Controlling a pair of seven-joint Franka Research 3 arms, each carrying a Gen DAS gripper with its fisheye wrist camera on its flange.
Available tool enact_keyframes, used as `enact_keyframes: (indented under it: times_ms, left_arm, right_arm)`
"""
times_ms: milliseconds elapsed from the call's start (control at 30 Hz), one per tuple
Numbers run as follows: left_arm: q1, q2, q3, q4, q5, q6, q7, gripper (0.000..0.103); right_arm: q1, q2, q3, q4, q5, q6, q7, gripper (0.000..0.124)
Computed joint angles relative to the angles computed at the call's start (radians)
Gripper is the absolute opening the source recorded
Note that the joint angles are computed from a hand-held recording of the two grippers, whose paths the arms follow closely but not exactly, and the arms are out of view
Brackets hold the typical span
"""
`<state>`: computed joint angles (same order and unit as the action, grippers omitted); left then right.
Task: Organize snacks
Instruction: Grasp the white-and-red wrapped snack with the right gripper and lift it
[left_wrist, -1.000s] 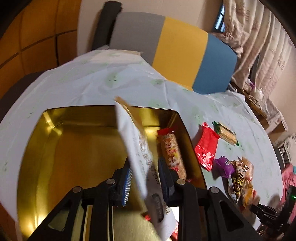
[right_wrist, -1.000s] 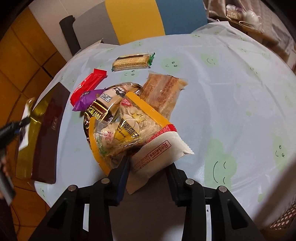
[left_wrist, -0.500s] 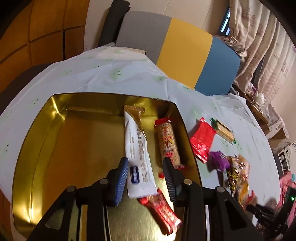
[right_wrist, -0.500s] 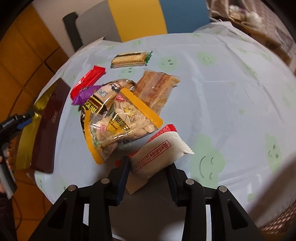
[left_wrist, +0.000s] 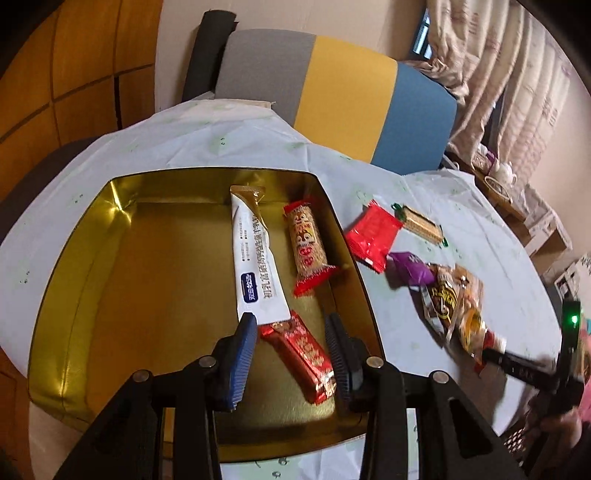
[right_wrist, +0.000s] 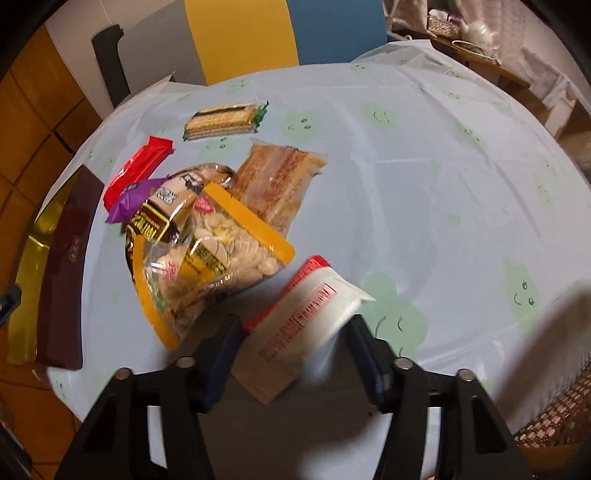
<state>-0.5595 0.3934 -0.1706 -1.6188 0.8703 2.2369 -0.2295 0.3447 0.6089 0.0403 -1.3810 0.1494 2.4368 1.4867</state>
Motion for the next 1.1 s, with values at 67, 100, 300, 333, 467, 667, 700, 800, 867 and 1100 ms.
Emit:
enact_keyframes:
  times_ms: [67,100,300,333,467,667,700,800,867,1100]
  left_arm:
    - [-0.007,0.007,-0.003,0.013,-0.006,-0.026,0.011,0.039]
    - [-0.009,0.009,-0.005,0.017,-0.011,-0.035,0.015,0.039]
    - [-0.017,0.013,-0.008,0.024,-0.047,-0.088,0.006,0.039]
    - [-0.017,0.012,-0.008,0.023,-0.048,-0.094,0.003,0.039]
    - [-0.018,0.005,-0.011,0.017,-0.05,-0.107,-0.003,0.039]
    - [-0.011,0.002,-0.015,0.006,-0.056,-0.095,-0.012,0.039]
    - [-0.01,0.003,-0.015,0.004,-0.057,-0.091,-0.014,0.039]
    - [-0.009,0.006,-0.017,0.003,-0.063,-0.085,-0.011,0.039]
    - [-0.01,0.005,-0.017,0.002,-0.065,-0.087,-0.007,0.039]
    - [-0.01,-0.007,-0.019,-0.017,-0.061,-0.077,-0.028,0.039]
  right_arm:
    - [0.018,0.0,-0.016,-0.001,-0.037,0.01,0.0,0.039]
    - [0.029,-0.006,-0.023,-0.012,-0.064,0.023,-0.014,0.038]
    - [0.031,-0.032,-0.019,-0.067,-0.102,0.071,-0.072,0.038]
    - [0.021,-0.033,-0.012,-0.067,-0.088,0.069,-0.08,0.038]
    - [-0.001,-0.043,0.001,-0.074,-0.046,0.053,-0.102,0.037]
    - [-0.047,-0.082,0.03,-0.113,0.045,0.039,-0.159,0.028]
    - [-0.04,-0.086,0.023,-0.117,0.036,0.039,-0.162,0.028]
    - [-0.02,-0.08,0.003,-0.119,-0.002,0.042,-0.158,0.028]
    - [-0.038,-0.071,0.017,-0.101,0.033,0.022,-0.163,0.028]
    - [-0.034,-0.041,0.011,-0.056,0.06,0.0,-0.119,0.034]
